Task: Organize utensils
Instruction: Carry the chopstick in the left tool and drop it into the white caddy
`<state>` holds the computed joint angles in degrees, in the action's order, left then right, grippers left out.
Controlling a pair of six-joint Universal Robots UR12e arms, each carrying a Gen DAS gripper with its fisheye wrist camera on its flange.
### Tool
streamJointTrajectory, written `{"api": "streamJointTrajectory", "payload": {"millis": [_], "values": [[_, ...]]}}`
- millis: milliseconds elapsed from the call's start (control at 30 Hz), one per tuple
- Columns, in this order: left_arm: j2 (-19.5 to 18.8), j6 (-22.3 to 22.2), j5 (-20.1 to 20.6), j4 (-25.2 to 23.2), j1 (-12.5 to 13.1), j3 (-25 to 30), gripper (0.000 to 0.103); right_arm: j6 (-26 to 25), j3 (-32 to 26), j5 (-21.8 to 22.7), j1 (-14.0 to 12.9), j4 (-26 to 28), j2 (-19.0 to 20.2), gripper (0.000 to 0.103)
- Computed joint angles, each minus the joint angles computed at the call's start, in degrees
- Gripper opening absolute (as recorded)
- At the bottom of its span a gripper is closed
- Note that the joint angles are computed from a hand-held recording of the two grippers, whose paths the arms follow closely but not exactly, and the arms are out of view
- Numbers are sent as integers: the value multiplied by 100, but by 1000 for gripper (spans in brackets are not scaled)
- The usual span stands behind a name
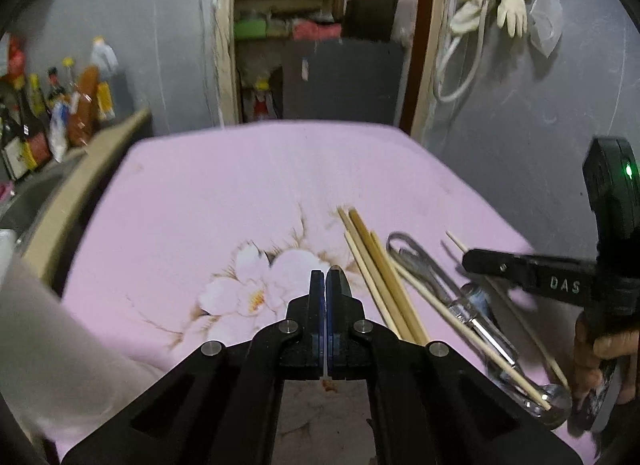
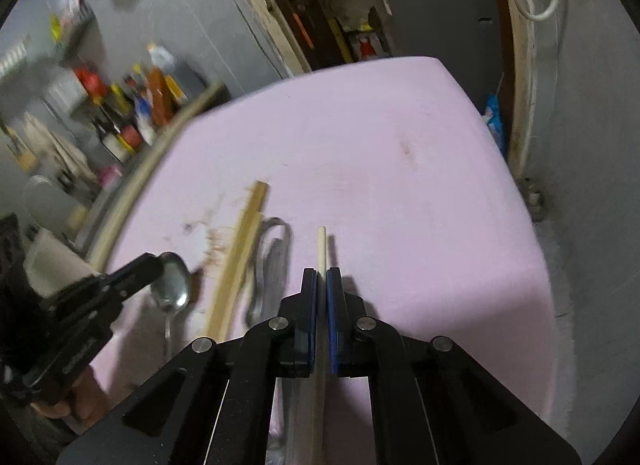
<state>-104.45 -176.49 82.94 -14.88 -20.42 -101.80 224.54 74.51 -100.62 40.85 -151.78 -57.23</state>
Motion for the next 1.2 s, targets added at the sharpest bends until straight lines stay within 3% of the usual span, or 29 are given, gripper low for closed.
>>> {"api": "streamJointTrajectory", "payload": {"millis": [133, 233, 500, 633, 900, 1033, 1133, 1200], "values": [[155, -45, 199, 576, -60, -253, 0, -394, 207, -608, 199, -993, -28, 3], [262, -123, 322, 945, -109, -356, 0, -1043, 230, -1249, 451, -2008, 72, 3], [604, -94, 819, 1585, -143, -537, 0, -2399, -730, -2228, 850, -3611, 775, 3], [762, -19, 954, 1786, -33, -603, 0, -2944, -1416, -2211, 917, -3912, 1131, 3], [1032, -53, 1544, 2168, 309, -720, 0, -3235, -2923, -1828, 949, -3977, 1891, 3], [1162, -287, 1748, 2070, 578, -771, 0, -3078, -3914, -1651, 944, -3731, 2387, 3], [1182, -148, 2245, 2117, 635, -815, 0, -3026, -4695, -1624, 943, -3458, 2788, 3], [1162, -158, 2535, 2195, 680, -836, 0, -3008, -5549, -1647, 943, -3101, 3217, 3]]}}
